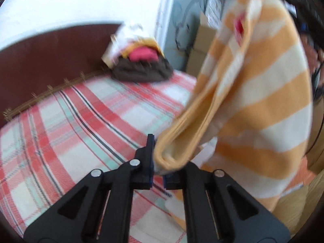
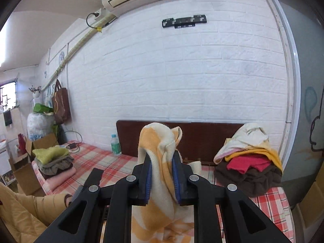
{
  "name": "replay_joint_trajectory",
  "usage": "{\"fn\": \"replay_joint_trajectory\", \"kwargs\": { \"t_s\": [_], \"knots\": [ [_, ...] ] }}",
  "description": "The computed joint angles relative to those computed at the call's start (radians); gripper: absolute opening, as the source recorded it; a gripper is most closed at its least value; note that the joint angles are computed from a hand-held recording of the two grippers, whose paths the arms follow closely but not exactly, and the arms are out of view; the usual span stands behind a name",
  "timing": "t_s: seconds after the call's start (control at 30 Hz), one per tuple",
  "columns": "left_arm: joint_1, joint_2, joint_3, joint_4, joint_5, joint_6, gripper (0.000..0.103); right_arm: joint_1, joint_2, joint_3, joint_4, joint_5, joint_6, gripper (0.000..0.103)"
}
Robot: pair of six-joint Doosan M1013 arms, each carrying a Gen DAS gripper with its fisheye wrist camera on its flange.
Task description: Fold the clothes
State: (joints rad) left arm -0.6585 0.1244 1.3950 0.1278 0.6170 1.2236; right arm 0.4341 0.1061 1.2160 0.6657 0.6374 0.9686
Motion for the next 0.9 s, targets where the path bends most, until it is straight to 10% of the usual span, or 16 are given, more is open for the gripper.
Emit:
{"fn": "replay_joint_trajectory", "kwargs": {
  "t_s": [0.3,0.67,0.9],
  "knots": [
    [-0.068,-0.17,-0.005,0.702,-0.018,-0.603,0.006,0.012,-0.034,-0.033,0.194,-0.122,-0.161,0.017],
    [-0.334,-0.207,-0.141,1.234,0.488,-0.627,0.006,0.104,-0.07,-0.034,0.434,-0.258,-0.502,0.018],
    [-0.198,-0.13,-0.184,1.162,0.65,-0.556,0.007,0.145,0.064,-0.152,0.17,-0.161,-0.244,0.02]
  ]
}}
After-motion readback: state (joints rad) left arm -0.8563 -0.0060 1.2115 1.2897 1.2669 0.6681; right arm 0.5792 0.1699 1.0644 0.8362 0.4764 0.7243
